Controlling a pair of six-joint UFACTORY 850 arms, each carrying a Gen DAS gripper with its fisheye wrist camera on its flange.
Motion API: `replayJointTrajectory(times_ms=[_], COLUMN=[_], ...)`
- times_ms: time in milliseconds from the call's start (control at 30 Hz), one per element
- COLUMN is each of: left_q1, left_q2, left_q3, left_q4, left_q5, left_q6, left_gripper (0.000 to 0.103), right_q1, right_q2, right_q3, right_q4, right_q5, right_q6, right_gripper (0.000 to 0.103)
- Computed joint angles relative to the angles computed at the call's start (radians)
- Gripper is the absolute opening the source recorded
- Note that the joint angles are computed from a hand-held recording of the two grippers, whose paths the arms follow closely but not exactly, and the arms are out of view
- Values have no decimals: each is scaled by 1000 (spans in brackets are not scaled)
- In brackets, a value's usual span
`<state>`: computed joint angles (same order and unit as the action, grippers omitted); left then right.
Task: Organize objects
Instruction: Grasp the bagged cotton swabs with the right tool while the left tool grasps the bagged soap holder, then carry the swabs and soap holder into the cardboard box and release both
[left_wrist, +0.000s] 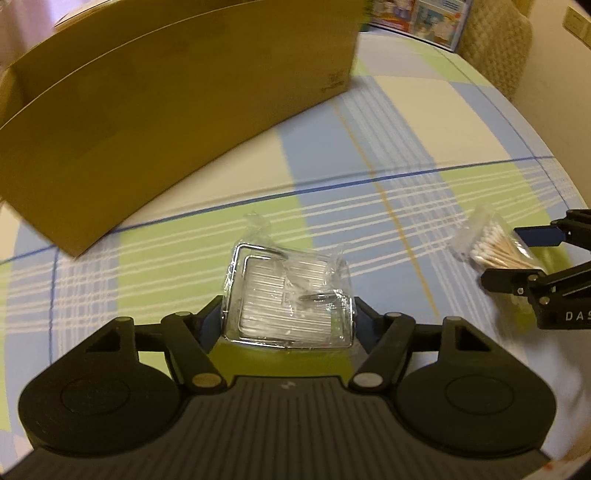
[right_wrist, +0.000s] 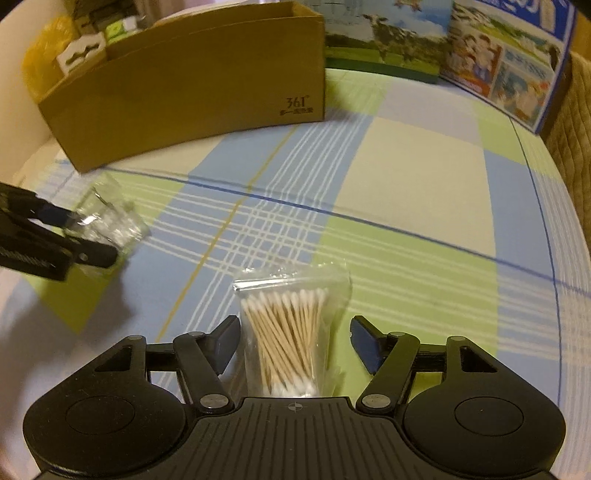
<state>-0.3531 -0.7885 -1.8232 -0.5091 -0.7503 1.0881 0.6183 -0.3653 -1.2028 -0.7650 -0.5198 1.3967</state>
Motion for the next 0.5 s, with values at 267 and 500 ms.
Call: replayJointTrajectory(times_ms=[267,500], left_q1=[25,35], left_q2=[26,48], left_q3=[31,57], left_q4=[50,73], left_q5=[24,32], left_q6=[-99,-133], left_gripper=[68,68], right_q1=[8,23], right_q2=[-10,-6], right_q3=[-4,-3], right_q4=[-34,-37], right_q5=[-10,3], right_q6=[0,-13], right_gripper=[62,36])
